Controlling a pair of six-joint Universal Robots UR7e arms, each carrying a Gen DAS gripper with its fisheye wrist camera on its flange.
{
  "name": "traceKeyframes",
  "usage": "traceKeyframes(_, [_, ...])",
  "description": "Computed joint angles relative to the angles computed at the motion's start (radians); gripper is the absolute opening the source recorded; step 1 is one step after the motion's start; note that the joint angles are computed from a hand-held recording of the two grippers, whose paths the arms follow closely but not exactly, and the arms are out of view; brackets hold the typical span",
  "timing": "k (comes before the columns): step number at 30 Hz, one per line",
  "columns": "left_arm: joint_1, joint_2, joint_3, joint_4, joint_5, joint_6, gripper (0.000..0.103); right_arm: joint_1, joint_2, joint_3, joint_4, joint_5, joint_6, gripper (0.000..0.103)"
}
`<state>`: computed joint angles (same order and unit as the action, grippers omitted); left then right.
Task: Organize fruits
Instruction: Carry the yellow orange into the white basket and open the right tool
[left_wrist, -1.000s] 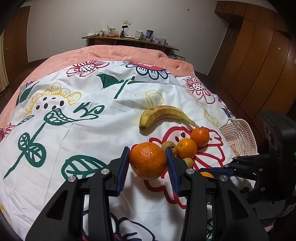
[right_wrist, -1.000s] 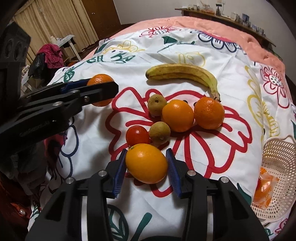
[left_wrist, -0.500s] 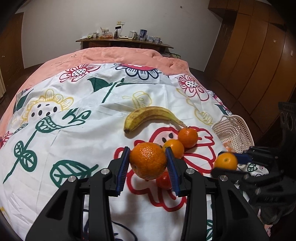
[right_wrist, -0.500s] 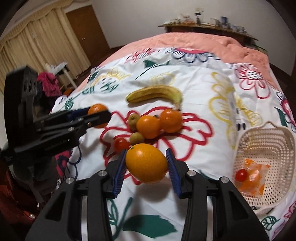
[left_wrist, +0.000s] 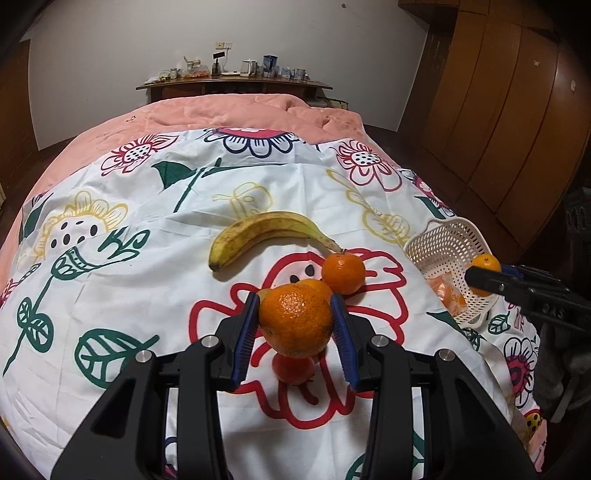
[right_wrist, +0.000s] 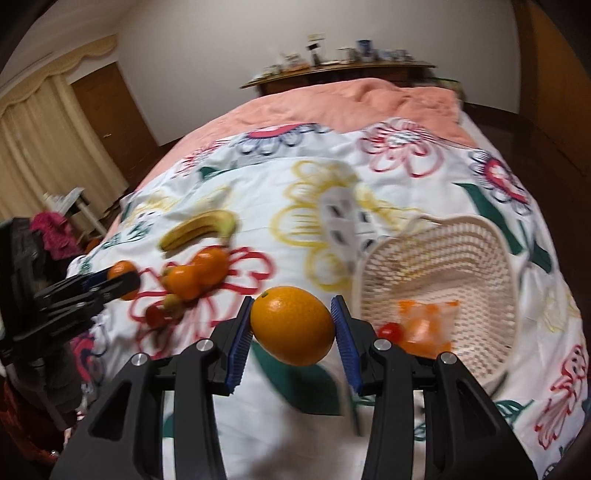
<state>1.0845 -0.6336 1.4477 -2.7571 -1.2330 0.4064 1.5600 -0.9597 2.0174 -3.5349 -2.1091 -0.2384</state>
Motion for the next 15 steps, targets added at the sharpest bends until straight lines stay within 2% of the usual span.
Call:
traceKeyframes(7, [-0.007, 0.007, -0.002, 0.012, 0.006, 0.0, 0.04, -0.049, -0.028, 0.031, -0.065, -0.057, 0.029, 0.043])
traceKeyframes(15, [-0.021, 0.015, -0.001, 0.016, 0.02, 0.006, 0.04, -0.115, -0.044, 0.046, -0.083, -0.046, 0.076, 0.043])
